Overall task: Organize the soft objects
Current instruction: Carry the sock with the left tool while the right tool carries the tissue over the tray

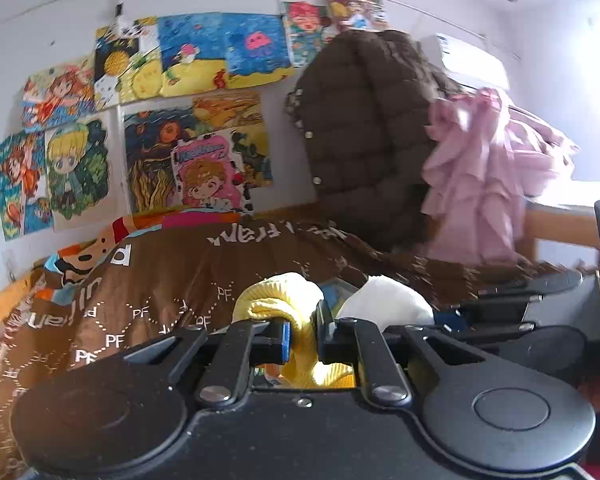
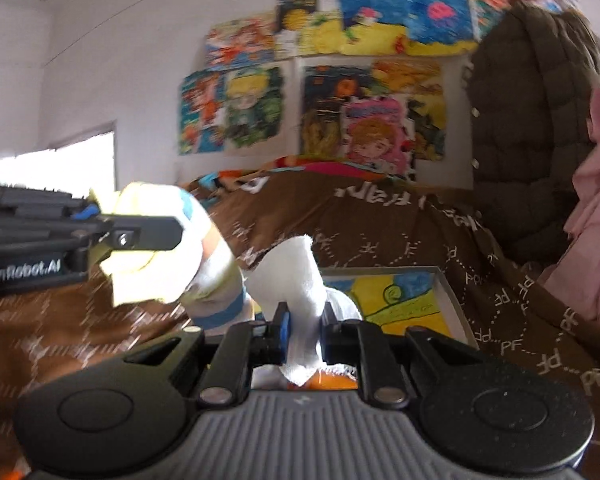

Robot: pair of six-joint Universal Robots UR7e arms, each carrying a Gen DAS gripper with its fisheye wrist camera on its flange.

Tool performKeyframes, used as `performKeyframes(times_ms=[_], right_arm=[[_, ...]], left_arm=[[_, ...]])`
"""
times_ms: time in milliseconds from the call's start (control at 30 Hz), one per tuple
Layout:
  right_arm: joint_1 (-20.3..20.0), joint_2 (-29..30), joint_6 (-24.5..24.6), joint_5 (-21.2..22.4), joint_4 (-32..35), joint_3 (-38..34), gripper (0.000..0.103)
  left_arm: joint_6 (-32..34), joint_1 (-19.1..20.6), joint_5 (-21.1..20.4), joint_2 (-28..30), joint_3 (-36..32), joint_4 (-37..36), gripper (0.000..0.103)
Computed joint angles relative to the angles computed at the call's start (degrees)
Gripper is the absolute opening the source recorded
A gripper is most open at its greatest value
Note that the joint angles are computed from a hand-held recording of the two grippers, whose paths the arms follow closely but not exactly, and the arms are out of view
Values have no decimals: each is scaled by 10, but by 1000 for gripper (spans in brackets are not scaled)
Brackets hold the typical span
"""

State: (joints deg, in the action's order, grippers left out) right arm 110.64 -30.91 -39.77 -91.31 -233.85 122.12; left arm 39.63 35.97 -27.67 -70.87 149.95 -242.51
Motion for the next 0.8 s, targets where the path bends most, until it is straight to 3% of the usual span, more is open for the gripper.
performKeyframes(times_ms=[167,233,300,533,800], right_arm=[[-15,33,69,-5,71,-101,16],[-21,47,94,5,100,-133,16],[-25,58,88,8,120,-153,16],[-28,84,119,-1,205,-200,16],[-25,103,155,-47,281,-227,16]], left_arm=[[27,137,-122,51,-95,-13,12],[8,179,-153,63,-121,-6,12],[-14,211,-173,68,-134,4,12],[-81,299,-217,53,-158,80,14],[-180,337,-197,26,-172,206,15]])
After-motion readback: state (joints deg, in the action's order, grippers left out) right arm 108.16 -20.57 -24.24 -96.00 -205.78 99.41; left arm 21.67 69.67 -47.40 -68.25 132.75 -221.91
